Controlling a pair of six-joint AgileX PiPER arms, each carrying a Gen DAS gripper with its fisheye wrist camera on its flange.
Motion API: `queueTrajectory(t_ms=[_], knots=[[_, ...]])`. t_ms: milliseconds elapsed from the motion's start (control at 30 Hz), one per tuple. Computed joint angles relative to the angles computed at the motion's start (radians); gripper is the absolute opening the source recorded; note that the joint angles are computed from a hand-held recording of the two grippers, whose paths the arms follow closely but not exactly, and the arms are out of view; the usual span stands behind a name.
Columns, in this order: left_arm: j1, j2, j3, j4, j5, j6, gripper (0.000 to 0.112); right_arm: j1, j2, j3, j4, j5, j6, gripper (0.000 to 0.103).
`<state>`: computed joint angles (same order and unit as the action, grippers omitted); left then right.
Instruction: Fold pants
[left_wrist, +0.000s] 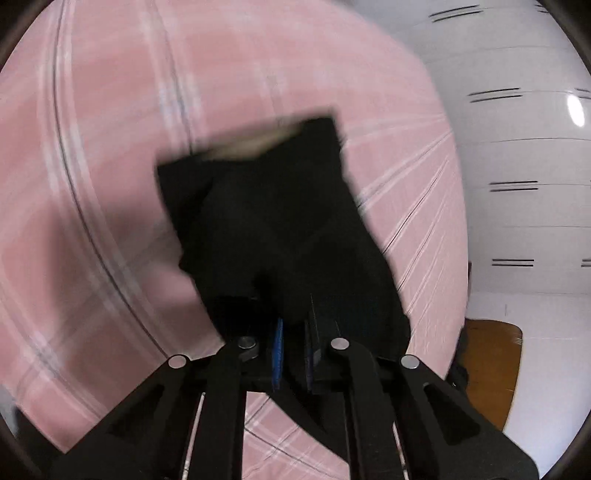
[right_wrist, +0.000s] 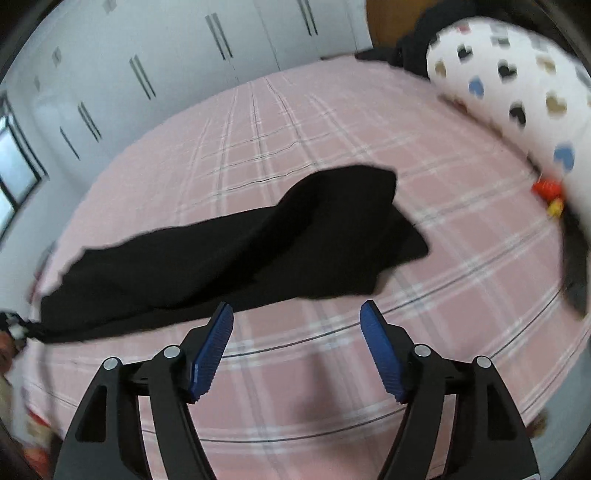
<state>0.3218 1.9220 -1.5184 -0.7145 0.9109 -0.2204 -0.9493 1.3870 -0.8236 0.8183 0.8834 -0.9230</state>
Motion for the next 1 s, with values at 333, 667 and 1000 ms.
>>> queueTrajectory(t_ms=[333, 667, 1000], knots=[[0.004, 0.044, -0.035, 0.145, 0.051, -0.009, 0.008, 0.164, 0.272, -0.194, 0.047, -0.043, 0.336, 0.084], [-0.062, 0.183, -0.499, 0.22, 0.222, -0.032, 0.007, 0.189, 0.282, -0.438, 0.25, -0.015, 0.265, 0.004], [-0.065, 0.128, -0.098, 0.278, 0.032, 0.161, 0.008, 0.154, 0.398, -0.18, 0.086, -0.192, 0.208, 0.007]])
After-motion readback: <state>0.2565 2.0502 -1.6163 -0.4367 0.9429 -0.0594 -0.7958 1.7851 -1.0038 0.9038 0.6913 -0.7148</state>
